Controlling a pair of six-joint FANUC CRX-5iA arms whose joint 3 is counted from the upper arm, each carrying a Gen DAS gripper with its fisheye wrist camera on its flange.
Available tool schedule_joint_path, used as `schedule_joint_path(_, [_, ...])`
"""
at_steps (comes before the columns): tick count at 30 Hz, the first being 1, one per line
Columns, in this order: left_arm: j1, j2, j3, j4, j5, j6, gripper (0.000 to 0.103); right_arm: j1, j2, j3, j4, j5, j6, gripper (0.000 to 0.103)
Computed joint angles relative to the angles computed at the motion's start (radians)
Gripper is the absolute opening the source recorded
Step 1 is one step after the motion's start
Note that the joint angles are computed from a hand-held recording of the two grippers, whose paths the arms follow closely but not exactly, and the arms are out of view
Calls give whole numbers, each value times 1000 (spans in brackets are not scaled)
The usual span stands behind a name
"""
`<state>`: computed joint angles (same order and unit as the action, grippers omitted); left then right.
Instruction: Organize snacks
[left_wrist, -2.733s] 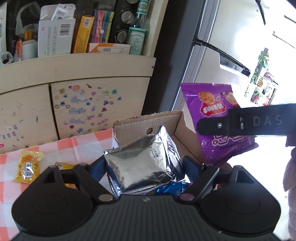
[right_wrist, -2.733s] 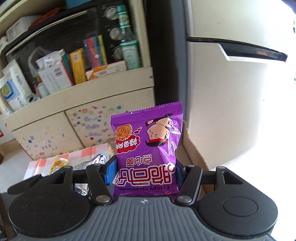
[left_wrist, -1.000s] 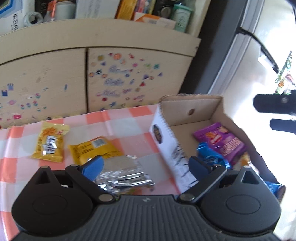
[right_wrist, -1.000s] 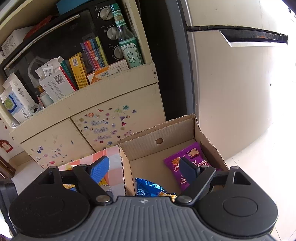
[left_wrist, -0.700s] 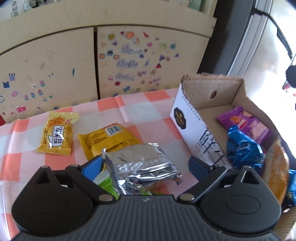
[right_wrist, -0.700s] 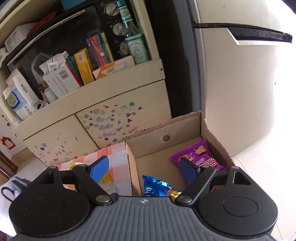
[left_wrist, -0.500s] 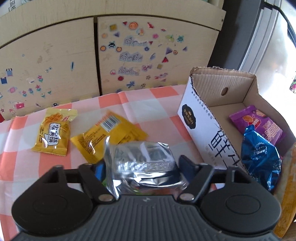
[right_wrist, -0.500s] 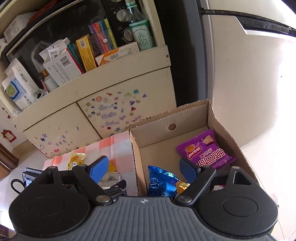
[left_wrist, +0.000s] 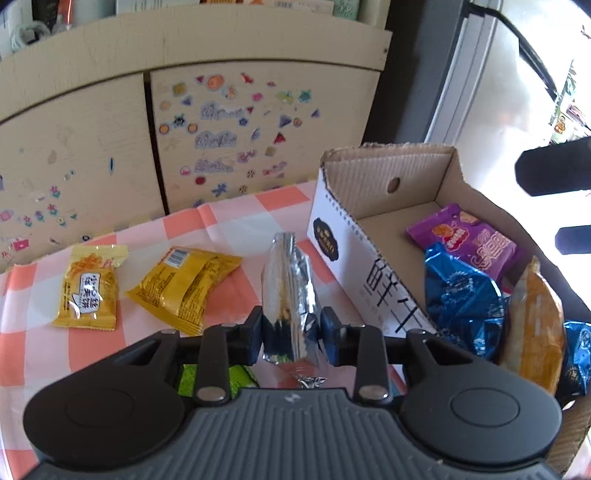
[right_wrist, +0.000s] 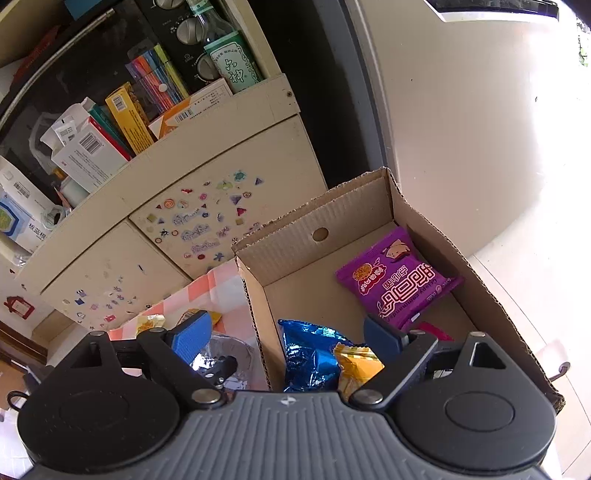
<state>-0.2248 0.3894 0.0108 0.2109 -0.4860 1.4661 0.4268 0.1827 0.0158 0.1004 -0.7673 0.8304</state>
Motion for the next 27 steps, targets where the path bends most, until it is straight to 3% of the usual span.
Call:
schedule_joint_path(2, [-1,20,25,-11,-12,18,34,3,-1,-2,3,5,1,93])
schedule_joint_path(4, [-3,39,41,5,-15,8,28,5,-2,-4,9,10,1,93])
schedule_joint_path(14, [9,-10,-36,68,76,41,24,1,-20,-33,67,39,-52,93])
schedule_joint_path(19, [2,-53,-88,290,157,-132,24,-7,-29,-49,95,53,-115,93])
schedule_joint_path(22, [-25,-29,-50,369,161,-209,25,-12,-36,-66,130,65,-174,93])
schedule_joint_path(24, [-50,1,-35,501,158,-317,26,-14,-42,-81,163,75,-217,93])
schedule_joint_path(25, [-58,18,-11,510,141,-317,29,-15,-45,-89,182,80,-236,93])
schedule_joint_path(26, [-62,37,27,466,115,-273,29,-14,-47,-98,206,84,-256,94])
schedule_joint_path(27, [-64,52,71,388,79,-204,36,-14,-48,-106,230,86,-275,94])
